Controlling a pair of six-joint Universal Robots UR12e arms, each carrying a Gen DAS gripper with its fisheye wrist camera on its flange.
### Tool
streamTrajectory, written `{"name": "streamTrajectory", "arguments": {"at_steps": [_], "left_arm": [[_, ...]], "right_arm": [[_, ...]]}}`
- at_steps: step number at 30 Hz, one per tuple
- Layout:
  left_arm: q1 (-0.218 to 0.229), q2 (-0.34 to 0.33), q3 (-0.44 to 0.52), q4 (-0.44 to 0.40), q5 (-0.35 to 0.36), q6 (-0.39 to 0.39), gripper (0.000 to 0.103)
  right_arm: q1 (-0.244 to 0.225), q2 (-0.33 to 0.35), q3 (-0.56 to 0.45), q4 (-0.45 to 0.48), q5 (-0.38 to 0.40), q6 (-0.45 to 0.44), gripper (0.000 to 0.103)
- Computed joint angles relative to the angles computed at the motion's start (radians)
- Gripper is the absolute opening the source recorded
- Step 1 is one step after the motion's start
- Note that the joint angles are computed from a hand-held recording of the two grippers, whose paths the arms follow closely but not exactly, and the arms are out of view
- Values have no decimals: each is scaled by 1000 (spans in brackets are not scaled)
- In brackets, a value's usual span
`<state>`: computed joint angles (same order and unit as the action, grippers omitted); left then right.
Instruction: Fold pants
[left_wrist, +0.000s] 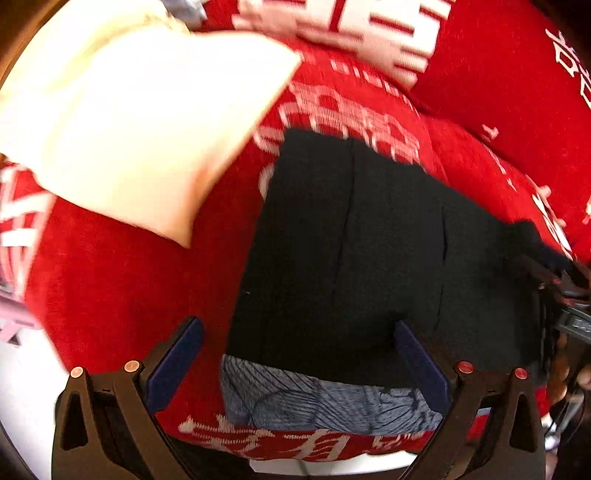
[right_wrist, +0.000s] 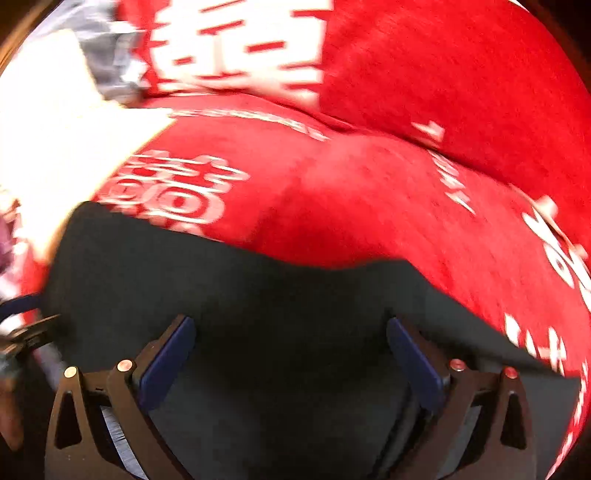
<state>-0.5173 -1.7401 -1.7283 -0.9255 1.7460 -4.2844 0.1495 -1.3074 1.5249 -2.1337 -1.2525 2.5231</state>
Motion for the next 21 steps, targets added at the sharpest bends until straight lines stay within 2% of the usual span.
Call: {"name": "streamTrajectory", "arguments": {"at_steps": [4, 8, 13, 16, 18, 21], "left_arm": [[-7, -8, 15, -10, 20, 69, 103], [-3, -7, 10, 20, -2, 98, 103], [-10, -26, 30, 9, 4, 164, 103], [-5, -36, 37, 33, -4, 206, 103], [4, -26, 17, 76, -24, 227, 103], [27, -16, -10, 154, -71, 274, 103]], "right_arm": [[17, 14, -49, 136, 75, -235, 103], [59, 57, -121, 266, 67, -440, 103], [114, 150, -257, 514, -20, -625, 103], [121, 205, -342, 683, -35, -626, 101], [117, 194, -338, 697, -29, -661, 87], [98, 117, -244, 572, -11, -748, 47]]}}
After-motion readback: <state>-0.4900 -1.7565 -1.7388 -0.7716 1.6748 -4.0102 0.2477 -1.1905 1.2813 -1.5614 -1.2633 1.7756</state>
